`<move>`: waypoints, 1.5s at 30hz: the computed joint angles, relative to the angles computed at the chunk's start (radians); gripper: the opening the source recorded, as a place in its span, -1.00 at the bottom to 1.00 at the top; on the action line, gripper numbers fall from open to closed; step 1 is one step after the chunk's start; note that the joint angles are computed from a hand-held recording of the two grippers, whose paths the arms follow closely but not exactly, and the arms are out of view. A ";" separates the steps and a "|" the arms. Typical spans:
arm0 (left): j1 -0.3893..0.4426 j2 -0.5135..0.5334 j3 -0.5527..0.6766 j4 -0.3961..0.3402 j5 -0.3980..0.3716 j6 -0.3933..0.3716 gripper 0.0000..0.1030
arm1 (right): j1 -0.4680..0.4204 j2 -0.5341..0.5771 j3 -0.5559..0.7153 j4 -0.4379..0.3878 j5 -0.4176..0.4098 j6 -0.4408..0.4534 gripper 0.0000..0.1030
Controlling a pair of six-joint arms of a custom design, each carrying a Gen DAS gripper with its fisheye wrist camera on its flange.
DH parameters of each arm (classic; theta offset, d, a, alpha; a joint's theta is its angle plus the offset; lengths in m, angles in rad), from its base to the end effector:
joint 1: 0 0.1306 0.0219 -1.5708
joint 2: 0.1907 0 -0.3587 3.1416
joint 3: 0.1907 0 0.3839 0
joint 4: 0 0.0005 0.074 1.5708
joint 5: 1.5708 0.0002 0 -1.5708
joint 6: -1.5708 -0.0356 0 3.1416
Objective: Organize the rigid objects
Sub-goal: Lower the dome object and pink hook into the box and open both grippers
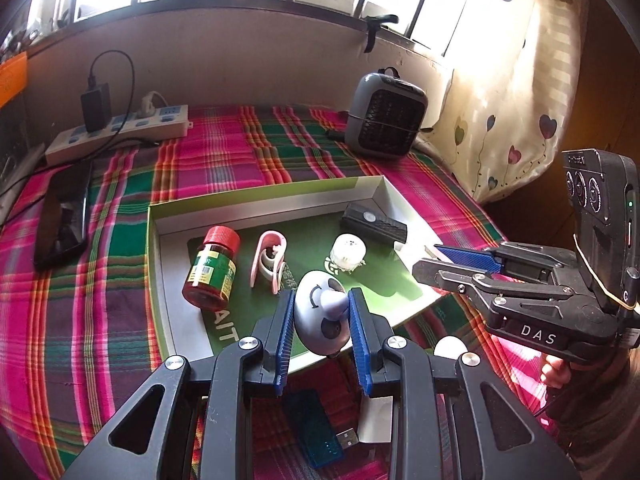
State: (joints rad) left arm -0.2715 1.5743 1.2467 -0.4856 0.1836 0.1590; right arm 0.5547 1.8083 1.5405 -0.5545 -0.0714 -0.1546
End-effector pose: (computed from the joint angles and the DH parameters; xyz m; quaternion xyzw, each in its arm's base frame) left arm 0.5081 -0.1487 0.2797 0.0859 0.9218 -0.1619 0.3416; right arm 0.5221 0.3259 0.2750 -0.1976 0.9090 0.1580 0.3311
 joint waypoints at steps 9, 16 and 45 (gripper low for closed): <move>0.001 0.075 0.060 -0.030 0.012 -0.007 -0.51 | -0.008 0.064 0.064 -0.044 -0.029 0.015 -0.53; 0.002 0.111 0.086 -0.042 0.014 -0.006 -0.51 | -0.013 0.101 0.100 -0.070 -0.038 0.023 -0.53; 0.005 0.145 0.116 -0.050 0.013 0.003 -0.45 | -0.008 0.133 0.129 -0.075 0.026 0.031 -0.53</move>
State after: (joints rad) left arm -0.2667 1.7188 1.3627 -0.5356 0.1969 0.1616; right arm 0.5469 1.9409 1.6693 -0.6295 -0.0451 -0.1235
